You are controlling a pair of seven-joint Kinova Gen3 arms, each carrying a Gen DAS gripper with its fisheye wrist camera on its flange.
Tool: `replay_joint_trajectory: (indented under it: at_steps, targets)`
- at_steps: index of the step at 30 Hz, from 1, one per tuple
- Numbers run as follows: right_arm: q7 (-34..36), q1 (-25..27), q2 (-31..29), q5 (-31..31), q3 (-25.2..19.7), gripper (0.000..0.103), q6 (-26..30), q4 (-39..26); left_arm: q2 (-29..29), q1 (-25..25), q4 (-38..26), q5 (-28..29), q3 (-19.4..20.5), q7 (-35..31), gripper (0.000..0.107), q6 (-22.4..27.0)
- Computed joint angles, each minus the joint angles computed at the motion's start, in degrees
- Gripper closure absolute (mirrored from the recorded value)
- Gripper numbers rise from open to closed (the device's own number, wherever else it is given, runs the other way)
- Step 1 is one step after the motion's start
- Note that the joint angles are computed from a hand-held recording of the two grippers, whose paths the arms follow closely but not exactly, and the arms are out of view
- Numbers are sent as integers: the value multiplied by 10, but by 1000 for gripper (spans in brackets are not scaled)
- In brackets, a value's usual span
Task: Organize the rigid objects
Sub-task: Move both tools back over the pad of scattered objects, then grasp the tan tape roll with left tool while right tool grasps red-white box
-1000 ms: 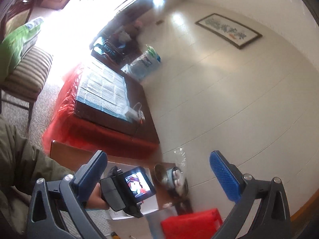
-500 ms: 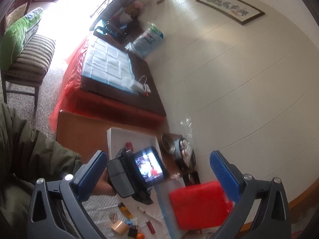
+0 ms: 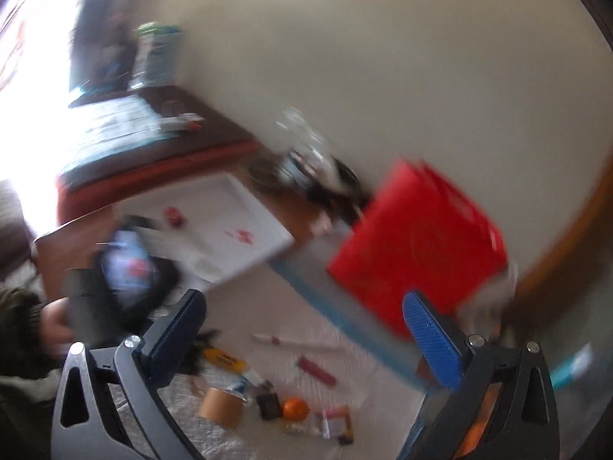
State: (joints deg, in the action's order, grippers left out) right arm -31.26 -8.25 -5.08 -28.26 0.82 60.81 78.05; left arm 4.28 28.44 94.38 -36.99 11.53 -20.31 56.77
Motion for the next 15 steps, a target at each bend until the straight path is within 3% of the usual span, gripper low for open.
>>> replay_joint_trajectory:
  at_steps: [4,9,12,15]
  targets:
    - [-17,106,67,-93,22,0,19,13,5,-2,13,21,4,-47,5,-30]
    - [41,231,127,-210,22,0,69,71,2,-13,20,79,13,-128,5,-73]
    - [82,230,130,-225,56,0,39,127,18,20,1,67,11,-168,5,-75]
    - [114,253,137,-227,47,0,32,150,38,35,-15,60,18,-220,5,-85]
